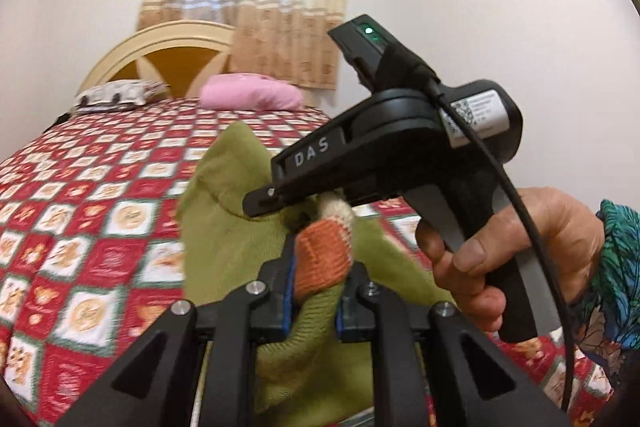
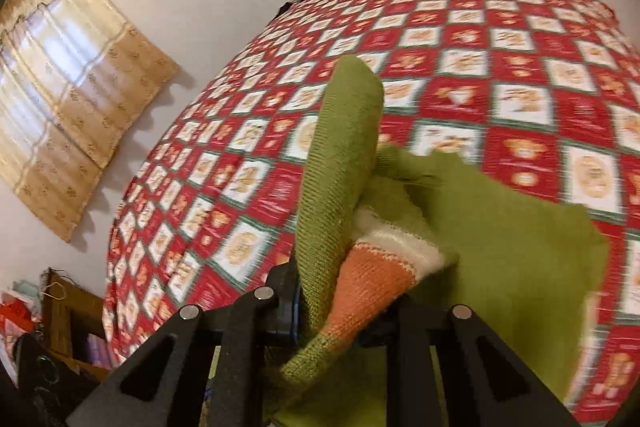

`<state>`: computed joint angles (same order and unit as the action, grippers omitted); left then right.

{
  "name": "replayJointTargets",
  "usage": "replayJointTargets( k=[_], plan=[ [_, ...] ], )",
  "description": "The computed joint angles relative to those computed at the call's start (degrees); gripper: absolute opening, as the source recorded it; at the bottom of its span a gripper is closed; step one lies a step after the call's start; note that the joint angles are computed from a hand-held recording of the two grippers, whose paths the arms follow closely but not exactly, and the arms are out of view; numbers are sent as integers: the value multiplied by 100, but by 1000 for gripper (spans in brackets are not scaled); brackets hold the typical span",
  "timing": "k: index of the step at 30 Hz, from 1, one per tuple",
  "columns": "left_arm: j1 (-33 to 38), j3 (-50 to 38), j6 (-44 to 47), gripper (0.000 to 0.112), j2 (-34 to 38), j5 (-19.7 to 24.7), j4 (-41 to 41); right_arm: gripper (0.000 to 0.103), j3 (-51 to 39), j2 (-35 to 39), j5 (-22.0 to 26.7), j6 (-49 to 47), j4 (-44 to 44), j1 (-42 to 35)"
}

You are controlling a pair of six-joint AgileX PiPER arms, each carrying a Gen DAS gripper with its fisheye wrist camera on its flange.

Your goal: Fold small clothes

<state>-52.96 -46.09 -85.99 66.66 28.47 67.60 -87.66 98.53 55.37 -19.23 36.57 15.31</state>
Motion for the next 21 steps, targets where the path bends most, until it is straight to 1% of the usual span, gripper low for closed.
replayJointTargets(
  k=[4, 8, 10, 12, 15, 18, 20, 21],
  plan=[
    [-414, -528, -88, 15, 672, -31, -5, 18, 451, -338, 185, -530, 186, -774],
    [-780, -891, -149, 15, 1282, -32, 54, 17, 957, -583, 190, -1072, 219, -1431],
    [-941, -1095, -48, 15, 1611, -36, -47, 17, 1168, -614, 186, -1306, 278, -1725],
    [-1013, -1270, 222, 15, 1894, -71, -298, 17, 1385, -574, 199, -1611, 464, -2072],
    [-1049, -1277, 446, 15, 2075, -138, -644, 17, 1818, -442, 104, -2106, 840, -2405],
    [-821, -1276, 1099, 15, 2094, -356, -1450, 18, 2119, -328, -8, -2585, 1204, -2492],
    [-692, -1206, 1334, 15, 2001, -528, -1858, 24, 2233, -252, 25, -2906, 1579, -2607],
    [-723, -1254, 1323, 15, 2053, -524, -1901, 29, 2183, -149, 175, -2954, 1757, -2705]
  ],
)
